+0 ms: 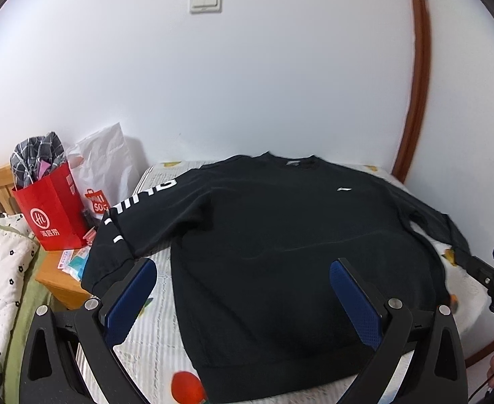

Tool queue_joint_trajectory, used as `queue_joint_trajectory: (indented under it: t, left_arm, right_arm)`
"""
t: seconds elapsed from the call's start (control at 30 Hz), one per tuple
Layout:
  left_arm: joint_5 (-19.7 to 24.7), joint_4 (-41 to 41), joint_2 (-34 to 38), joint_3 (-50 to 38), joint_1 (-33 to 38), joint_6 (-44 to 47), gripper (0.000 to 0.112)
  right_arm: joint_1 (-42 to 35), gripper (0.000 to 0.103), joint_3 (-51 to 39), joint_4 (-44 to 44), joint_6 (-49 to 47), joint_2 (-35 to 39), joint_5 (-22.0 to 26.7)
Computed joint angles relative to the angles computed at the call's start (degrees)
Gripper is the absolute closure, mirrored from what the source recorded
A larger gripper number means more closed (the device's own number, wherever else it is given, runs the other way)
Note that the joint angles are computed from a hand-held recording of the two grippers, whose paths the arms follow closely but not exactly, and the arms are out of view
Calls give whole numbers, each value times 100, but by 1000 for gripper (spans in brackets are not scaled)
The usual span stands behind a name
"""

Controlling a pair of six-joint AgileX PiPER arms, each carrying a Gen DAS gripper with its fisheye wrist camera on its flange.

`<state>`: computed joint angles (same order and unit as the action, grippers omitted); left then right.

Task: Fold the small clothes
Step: 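Grasp the lettered sleeve cuff of the black sweatshirt with the left gripper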

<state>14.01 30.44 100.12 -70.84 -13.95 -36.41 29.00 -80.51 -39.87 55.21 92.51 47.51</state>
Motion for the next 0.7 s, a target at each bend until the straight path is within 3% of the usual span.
queue_joint_trajectory:
  t: [0.2,0.3,0.4,0.53,0.7]
  left_arm:
    - [307,9,1001,-751,493,170,10]
    - [435,-637,1504,-1136,901,803,10]
    - [500,-394,1879,-1371,1149,652,12]
    - [404,-557,2301,-1574,1513,922,13]
    - [590,-53,2859,-2117,1578,691,13]
  right_arm:
    - [-189,2,-244,86,-103,651,-446]
    - [-263,5,-488,297,-215,1003,-560]
    - [-273,5,-756,480,-389,1380,-645]
    - [-215,6,-1178,685,-661,1926,-552]
    - [-144,6,-1780,933,-1181,2483,-194]
